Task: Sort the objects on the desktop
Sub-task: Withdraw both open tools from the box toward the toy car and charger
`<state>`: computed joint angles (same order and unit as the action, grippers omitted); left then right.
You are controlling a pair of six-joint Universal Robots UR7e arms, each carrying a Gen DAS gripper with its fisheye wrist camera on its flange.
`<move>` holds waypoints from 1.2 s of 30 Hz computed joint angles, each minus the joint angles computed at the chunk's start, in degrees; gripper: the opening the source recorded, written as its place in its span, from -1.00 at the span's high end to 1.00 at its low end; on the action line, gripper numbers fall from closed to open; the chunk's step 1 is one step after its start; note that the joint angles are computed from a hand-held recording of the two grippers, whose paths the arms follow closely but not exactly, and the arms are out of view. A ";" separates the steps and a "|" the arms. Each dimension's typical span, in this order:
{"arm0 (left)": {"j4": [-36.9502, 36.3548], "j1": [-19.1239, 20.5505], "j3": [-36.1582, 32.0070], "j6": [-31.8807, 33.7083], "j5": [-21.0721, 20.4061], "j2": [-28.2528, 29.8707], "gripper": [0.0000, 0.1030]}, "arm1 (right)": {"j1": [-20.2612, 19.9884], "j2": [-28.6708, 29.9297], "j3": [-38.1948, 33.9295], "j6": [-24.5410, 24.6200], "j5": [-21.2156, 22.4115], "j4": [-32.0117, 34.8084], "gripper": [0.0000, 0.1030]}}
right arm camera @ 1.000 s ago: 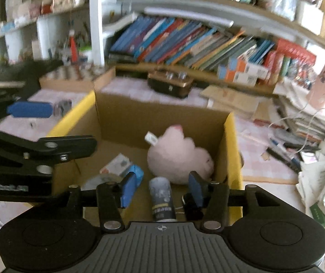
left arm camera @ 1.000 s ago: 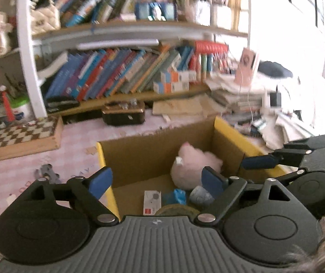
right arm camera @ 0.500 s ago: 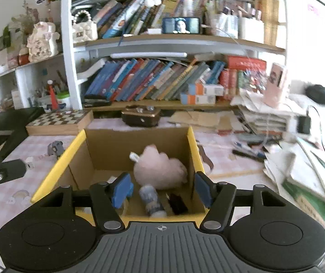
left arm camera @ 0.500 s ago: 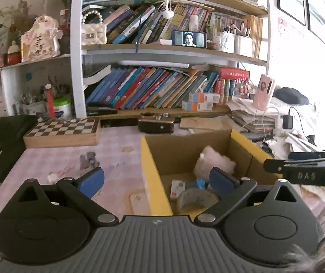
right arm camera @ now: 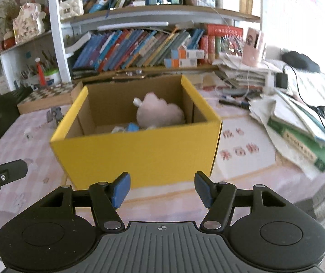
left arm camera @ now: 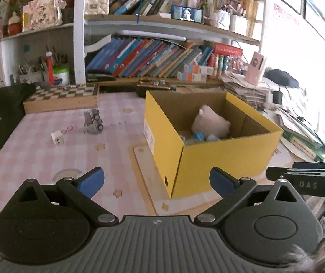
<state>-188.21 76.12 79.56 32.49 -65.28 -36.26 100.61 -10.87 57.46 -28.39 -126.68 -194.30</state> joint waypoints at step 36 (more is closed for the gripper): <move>10.50 6.19 12.25 1.80 -3.43 -13.80 -0.95 | 7.33 4.21 6.88 14.21 -8.20 2.56 -0.32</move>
